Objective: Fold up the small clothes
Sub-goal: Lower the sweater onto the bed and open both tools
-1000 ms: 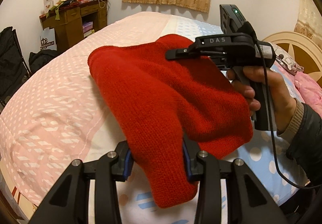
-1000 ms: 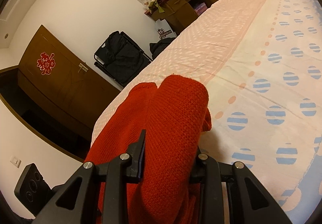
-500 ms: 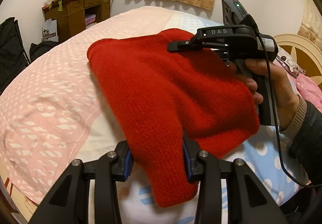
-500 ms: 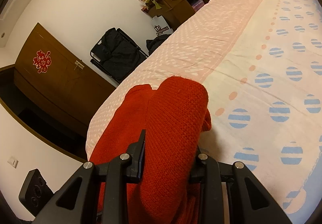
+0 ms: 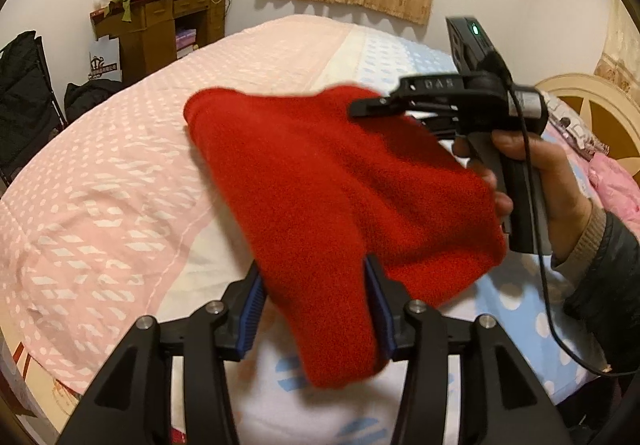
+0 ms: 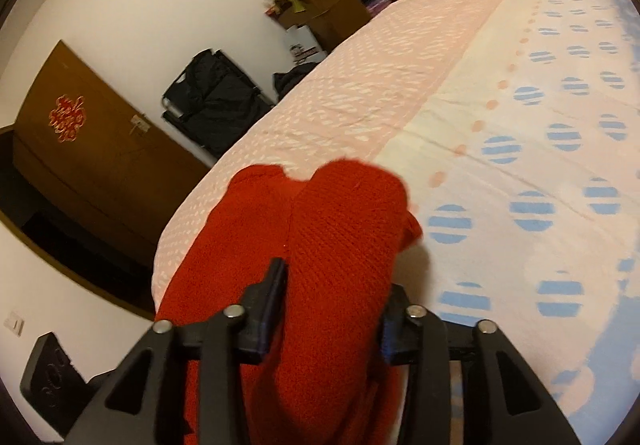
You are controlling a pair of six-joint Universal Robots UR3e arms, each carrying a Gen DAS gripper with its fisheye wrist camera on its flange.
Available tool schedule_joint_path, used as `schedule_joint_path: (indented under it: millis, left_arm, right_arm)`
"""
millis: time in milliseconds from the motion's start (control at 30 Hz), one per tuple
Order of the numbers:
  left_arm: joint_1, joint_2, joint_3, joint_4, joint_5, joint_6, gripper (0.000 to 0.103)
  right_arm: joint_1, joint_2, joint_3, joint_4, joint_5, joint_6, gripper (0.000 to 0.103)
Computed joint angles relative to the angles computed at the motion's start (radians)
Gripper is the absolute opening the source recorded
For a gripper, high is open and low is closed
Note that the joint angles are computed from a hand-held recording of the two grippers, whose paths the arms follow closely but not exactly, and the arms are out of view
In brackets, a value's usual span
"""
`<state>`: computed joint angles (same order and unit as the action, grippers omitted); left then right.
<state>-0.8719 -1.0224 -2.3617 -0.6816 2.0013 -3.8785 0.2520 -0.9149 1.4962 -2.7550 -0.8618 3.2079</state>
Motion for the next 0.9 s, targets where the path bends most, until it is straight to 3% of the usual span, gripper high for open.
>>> schedule_joint_path:
  millis: [100, 200, 367, 433, 467, 533, 600, 667, 800, 900]
  left_arm:
    - [-0.044, 0.012, 0.015, -0.007, 0.082, -0.019, 0.054]
    - [-0.044, 0.004, 0.03, -0.018, 0.161, -0.025, 0.07]
    - [0.125, 0.011, -0.055, 0.03, 0.093, 0.043, 0.076]
    - [0.233, 0.081, -0.115, 0.044, -0.004, 0.078, 0.082]
    - [0.263, 0.105, -0.151, 0.076, -0.033, 0.103, 0.084]
    - [0.243, 0.077, -0.162, 0.101, -0.031, 0.1, 0.087]
    - [0.179, 0.024, -0.158, 0.133, 0.024, 0.055, 0.087]
    - [0.136, 0.009, -0.133, 0.111, 0.068, 0.018, 0.087]
    - [0.031, 0.023, -0.043, -0.041, 0.156, -0.062, 0.087]
    - [-0.151, -0.025, 0.065, -0.218, 0.331, -0.198, 0.089]
  right_arm:
    - [-0.057, -0.107, 0.152, -0.085, 0.029, 0.018, 0.044]
    - [-0.113, -0.25, 0.33, -0.14, 0.13, -0.013, 0.044]
    - [-0.103, -0.422, 0.52, -0.014, 0.264, -0.192, 0.044]
    - [-0.069, -0.43, 0.54, 0.017, 0.216, -0.234, 0.044]
    - [-0.034, -0.418, 0.546, -0.001, 0.112, -0.212, 0.044]
    - [-0.035, -0.382, 0.564, -0.036, 0.075, -0.188, 0.044]
    - [-0.072, -0.367, 0.607, -0.096, 0.138, -0.176, 0.044]
    - [-0.066, -0.394, 0.621, -0.111, 0.119, -0.158, 0.044]
    - [0.002, -0.525, 0.689, -0.181, -0.047, -0.089, 0.046]
    - [0.061, -0.651, 0.77, -0.281, -0.228, 0.009, 0.066]
